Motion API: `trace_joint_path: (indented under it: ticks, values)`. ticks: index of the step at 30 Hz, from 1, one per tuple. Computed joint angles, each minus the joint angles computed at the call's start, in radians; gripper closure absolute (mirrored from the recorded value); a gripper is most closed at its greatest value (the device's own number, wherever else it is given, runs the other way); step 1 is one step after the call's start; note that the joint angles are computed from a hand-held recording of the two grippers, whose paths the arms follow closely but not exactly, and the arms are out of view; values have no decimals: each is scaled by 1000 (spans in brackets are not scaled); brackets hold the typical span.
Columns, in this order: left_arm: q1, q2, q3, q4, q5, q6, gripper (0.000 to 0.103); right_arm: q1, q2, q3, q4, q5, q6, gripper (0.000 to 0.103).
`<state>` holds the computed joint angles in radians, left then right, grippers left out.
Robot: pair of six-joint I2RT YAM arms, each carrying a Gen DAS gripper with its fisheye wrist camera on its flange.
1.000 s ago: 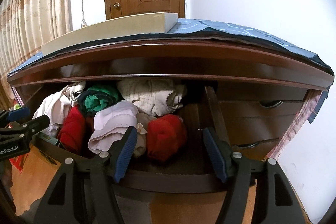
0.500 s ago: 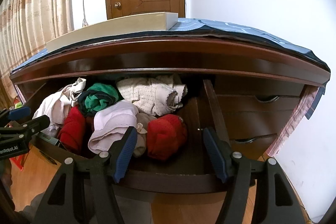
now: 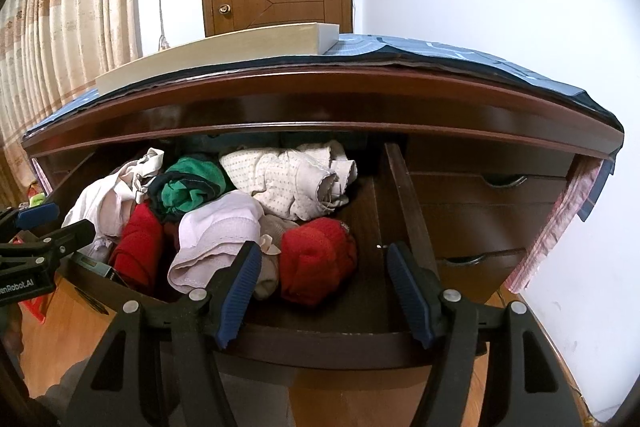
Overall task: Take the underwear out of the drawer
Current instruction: 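Move both tools over the open drawer toward the clothes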
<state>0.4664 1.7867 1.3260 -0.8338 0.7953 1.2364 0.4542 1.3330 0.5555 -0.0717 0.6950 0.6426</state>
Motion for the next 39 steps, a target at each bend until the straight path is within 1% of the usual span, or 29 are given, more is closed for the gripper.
trace_joint_path:
  ticks: [13,19,28,31,33,39]
  values:
    - [-2,-6,-8,-6,-7,-5,14,2,-9,-10,5,-4,-4,35]
    - [2,-3,-1,-16,-6,8,14,6,-20,-6,-16,-10,2,35]
    - [2,17,32,-55,-18,14,14,-15,-37,6,-52,-56,-8,35]
    - [6,13,28,-43,-15,10,14,-27,-50,1,-53,-90,-18,35]
    - [7,5,17,-33,-14,11,14,-31,-43,16,-72,-92,-10,35]
    - [9,-7,-4,-9,-11,10,14,-38,-35,26,-81,-103,-9,35]
